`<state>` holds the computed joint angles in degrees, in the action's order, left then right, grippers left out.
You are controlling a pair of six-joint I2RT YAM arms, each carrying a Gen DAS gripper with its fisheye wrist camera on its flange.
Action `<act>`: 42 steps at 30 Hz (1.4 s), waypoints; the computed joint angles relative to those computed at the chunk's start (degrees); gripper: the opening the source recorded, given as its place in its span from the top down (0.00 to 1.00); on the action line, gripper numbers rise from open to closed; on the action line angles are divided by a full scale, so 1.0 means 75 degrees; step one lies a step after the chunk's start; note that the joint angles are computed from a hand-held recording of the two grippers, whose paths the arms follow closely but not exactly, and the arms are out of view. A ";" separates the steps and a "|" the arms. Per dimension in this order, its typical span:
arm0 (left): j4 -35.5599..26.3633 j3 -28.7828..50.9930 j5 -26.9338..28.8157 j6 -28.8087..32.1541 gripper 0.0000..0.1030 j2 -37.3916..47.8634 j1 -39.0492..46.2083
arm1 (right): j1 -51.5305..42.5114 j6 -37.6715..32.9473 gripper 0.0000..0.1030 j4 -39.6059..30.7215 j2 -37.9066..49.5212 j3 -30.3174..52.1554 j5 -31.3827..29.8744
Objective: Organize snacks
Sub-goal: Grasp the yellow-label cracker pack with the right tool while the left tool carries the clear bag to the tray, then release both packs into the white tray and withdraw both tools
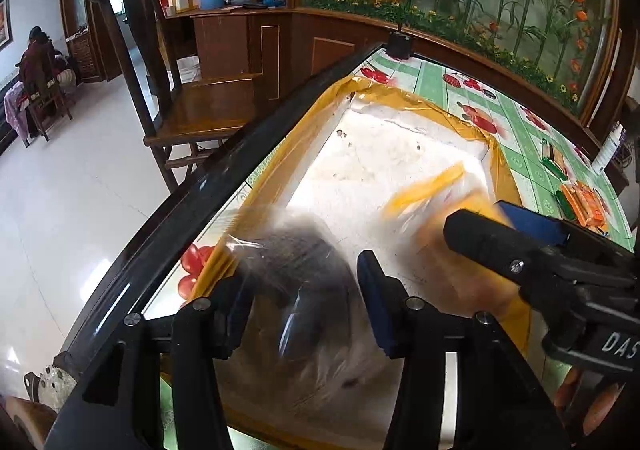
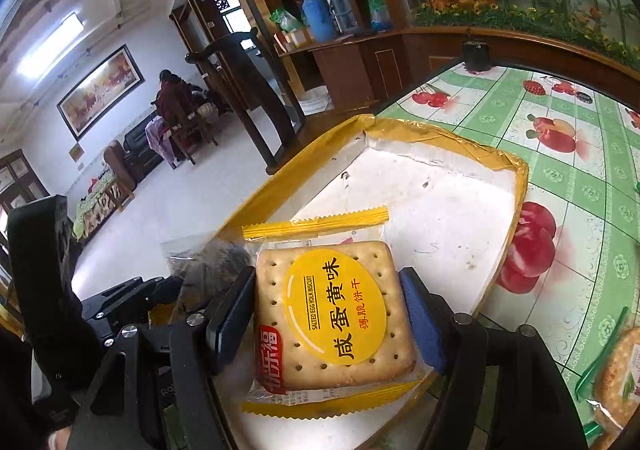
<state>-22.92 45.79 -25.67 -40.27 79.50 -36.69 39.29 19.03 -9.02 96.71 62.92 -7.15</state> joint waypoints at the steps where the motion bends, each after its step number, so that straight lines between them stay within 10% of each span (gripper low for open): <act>1: 0.0025 -0.0033 -0.0033 -0.0007 0.35 -0.0049 -0.0031 | 0.0004 0.0015 0.29 0.0016 -0.0031 -0.0023 0.0027; 6: -0.0206 0.0036 -0.0905 -0.0154 0.19 -0.0258 -0.0577 | 0.0007 -0.0043 0.28 -0.0051 -0.0400 -0.0178 0.0177; 27: -0.1063 0.1307 -0.1946 -0.0686 0.19 0.0173 -0.2145 | -0.1419 -0.0640 0.12 -0.1596 -0.5182 -0.2786 0.0758; 33: -0.1166 0.2108 -0.1978 -0.0626 0.20 0.0975 -0.2644 | -0.3322 -0.1444 0.12 -0.3001 -0.7156 -0.3412 0.0074; 42: -0.0933 0.3352 -0.1316 -0.0345 0.20 0.2434 -0.3126 | -0.9075 -0.4737 0.11 -0.5204 -0.8255 -0.3594 -0.3075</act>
